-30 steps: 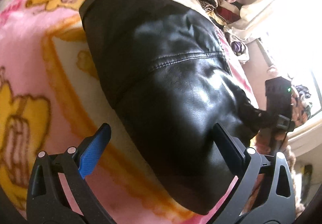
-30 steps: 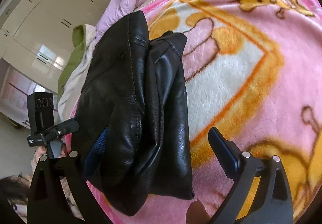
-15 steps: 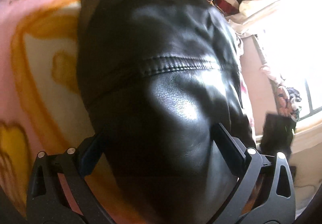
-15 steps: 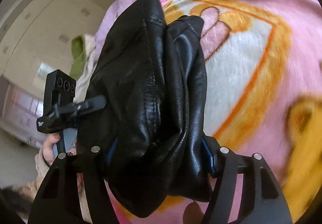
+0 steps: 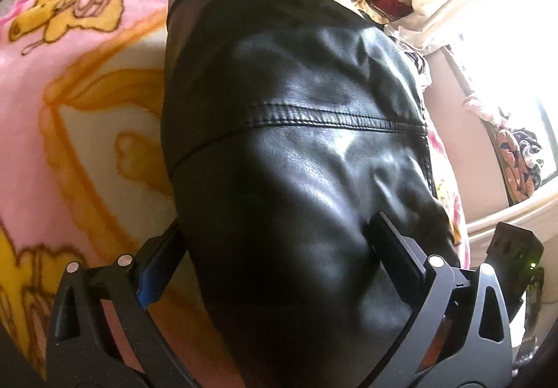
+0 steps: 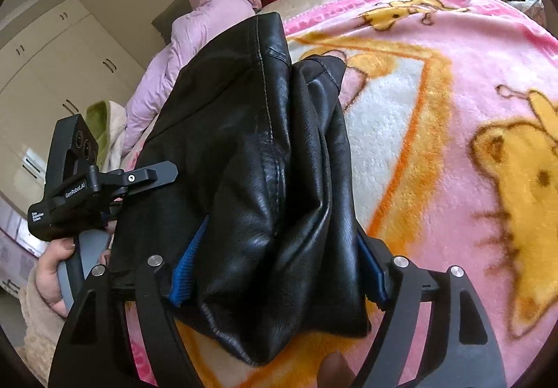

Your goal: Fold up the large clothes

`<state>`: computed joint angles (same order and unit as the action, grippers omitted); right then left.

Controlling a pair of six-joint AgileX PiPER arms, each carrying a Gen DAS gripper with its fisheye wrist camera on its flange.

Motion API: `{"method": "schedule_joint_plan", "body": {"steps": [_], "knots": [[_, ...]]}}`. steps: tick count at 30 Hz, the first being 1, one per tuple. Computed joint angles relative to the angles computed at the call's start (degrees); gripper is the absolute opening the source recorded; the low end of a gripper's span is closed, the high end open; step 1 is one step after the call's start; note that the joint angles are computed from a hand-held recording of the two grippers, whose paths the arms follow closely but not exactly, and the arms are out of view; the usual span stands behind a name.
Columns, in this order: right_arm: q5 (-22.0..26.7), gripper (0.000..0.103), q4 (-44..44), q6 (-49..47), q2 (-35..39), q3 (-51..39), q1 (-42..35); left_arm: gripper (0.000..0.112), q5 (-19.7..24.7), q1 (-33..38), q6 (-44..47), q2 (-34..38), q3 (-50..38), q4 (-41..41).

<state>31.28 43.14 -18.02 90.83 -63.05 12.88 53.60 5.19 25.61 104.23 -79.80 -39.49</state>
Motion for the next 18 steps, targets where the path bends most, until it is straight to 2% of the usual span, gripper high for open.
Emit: {"method": "schedule_joint_plan", "body": {"steps": [9,18], "knots": [[-1.79,0.079,-6.16,4.12,-3.66,2.94,0.59,0.094,-2.41,-3.0,-2.82,-6.23,2.4,6.91],[-3.42,0.084,-14.29,10.03,-6.47,4.27,1.61,0.094,-4.7,-2.55,-2.24,-9.78,6.33,9.36]]}}
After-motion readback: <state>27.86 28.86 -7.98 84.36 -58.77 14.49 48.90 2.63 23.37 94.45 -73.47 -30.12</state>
